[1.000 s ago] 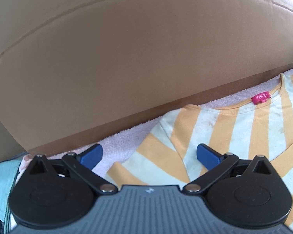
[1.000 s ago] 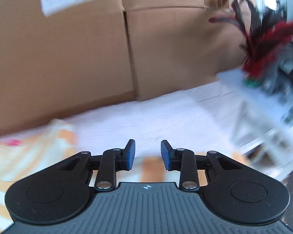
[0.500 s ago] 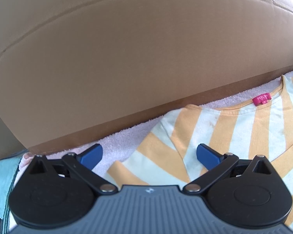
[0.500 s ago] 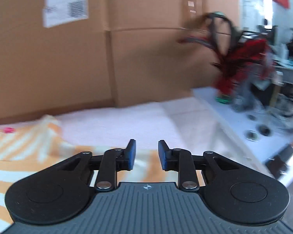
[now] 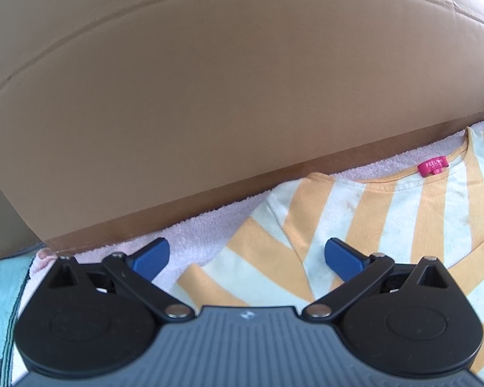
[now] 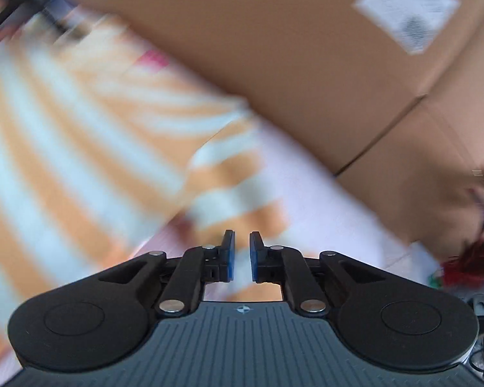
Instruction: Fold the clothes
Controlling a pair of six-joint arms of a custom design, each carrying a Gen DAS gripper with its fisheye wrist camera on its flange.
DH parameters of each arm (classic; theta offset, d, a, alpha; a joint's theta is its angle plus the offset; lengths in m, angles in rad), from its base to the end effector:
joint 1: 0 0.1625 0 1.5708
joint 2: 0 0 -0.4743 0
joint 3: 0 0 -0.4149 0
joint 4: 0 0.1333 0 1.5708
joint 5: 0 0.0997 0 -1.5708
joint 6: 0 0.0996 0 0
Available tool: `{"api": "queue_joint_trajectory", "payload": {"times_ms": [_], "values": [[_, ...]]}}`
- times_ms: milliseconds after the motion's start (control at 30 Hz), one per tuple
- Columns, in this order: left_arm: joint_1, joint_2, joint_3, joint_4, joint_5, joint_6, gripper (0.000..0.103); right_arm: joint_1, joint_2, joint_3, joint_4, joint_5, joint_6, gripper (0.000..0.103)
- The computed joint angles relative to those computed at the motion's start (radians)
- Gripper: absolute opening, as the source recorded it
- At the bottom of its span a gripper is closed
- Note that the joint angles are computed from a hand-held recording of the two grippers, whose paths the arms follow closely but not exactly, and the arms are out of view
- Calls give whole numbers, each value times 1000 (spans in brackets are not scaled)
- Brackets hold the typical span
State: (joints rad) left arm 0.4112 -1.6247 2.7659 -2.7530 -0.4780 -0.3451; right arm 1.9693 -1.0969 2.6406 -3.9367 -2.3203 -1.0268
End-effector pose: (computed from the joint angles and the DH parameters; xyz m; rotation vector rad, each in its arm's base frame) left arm -0.1394 -0.3027 0.2172 0.8441 2.0258 -0.9448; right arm 0.1957 -0.2962 0.1932 1.1135 -1.8457 0.6226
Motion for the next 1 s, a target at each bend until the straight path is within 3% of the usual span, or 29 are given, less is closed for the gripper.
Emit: {"api": "queue_joint_trajectory", "payload": {"times_ms": [67,100,133,200,267,367,400,600,767,833,900,1000], "values": [[-16,-19,4,47,-3,-39,102,-3,-63,11,66,35,59,7],[-24,-30,5,72,-5,-59,102,-11,-108,12,107,71,120,18],[-33,-43,7,102,-8,-82,102,-33,-149,10,111,133,207,24],[-50,-60,10,147,-11,-122,102,-74,-141,-27,51,158,330,36],[-69,-77,13,198,-14,-165,102,-100,-95,-89,32,94,369,36],[-91,-81,18,237,-19,-213,102,-165,-132,-120,206,149,432,35],[-101,-91,19,263,-22,-235,102,-188,-163,-111,269,201,449,36],[-130,-111,23,319,-61,-321,102,-228,-216,-57,264,317,388,34],[-189,-146,28,441,-80,-434,102,-266,-248,-64,312,425,444,35],[-212,-148,30,476,-86,-475,102,-254,-226,-75,325,394,427,34],[-237,-155,32,518,-95,-520,102,-224,-179,-71,247,349,371,35],[-264,-132,36,530,-105,-567,102,-221,-183,-77,272,350,369,36]]}}
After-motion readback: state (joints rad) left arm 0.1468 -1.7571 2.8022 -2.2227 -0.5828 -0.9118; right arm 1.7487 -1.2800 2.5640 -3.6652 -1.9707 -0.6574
